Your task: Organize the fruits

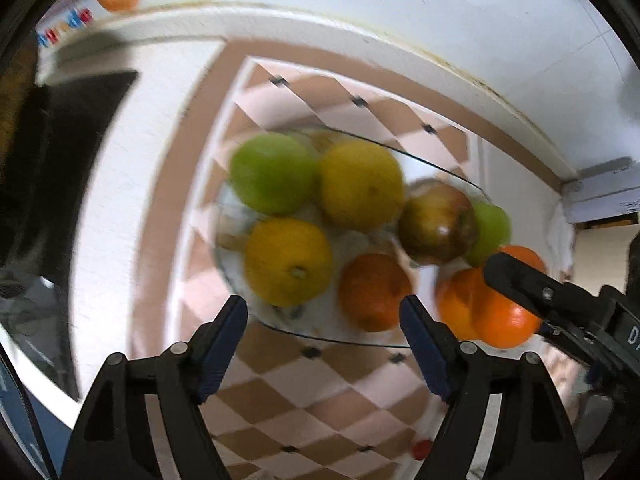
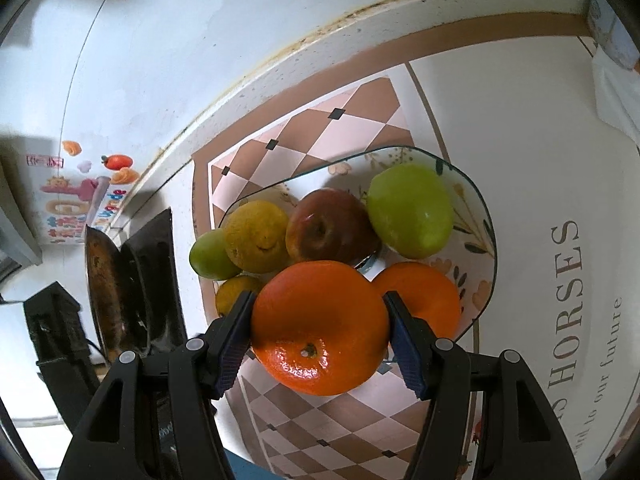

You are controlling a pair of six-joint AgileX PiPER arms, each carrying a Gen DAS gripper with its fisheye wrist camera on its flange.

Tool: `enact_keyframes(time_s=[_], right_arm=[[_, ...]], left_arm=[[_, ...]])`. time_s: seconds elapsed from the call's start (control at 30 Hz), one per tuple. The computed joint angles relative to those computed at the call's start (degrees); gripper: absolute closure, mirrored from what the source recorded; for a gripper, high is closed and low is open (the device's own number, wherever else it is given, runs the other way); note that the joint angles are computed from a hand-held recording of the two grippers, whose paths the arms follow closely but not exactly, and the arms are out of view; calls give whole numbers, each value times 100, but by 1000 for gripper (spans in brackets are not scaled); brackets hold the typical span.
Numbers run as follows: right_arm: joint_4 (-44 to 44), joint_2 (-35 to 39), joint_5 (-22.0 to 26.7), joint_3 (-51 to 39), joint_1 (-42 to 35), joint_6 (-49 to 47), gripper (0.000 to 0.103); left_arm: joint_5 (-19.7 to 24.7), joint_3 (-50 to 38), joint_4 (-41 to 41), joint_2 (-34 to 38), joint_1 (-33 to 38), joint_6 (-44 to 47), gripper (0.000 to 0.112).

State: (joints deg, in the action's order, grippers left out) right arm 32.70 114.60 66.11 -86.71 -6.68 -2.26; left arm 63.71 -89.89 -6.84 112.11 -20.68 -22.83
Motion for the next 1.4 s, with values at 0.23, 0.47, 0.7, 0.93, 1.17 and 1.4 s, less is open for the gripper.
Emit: enact_keyframes(time_s=[0.23,0.47,0.7,0.93,1.17,1.4], right_arm=[[-367,89,10,-249,299,271,27],[-607,-5,-125,-185,356,426,24],[-892,-2402,-780,2427,684,-334,24],[161,-1372,-1331,3204,1518,-945,37],[226,-817,-1254,2875,2149,-1158,44],[-418,-1671,-1413,2624,1279,-682,45]], left_arm=[[-15,87,326,61,56,-34,35],[-61,184,448,176,-91,-87,27],[-605,1276,861,-633,-427,-423,27],[-970,2850,884,-1174,7,-299,27],[-1185,3318,774,-1482,549,-96,27],[-1039,2882,1015,-1751,594,54,27]])
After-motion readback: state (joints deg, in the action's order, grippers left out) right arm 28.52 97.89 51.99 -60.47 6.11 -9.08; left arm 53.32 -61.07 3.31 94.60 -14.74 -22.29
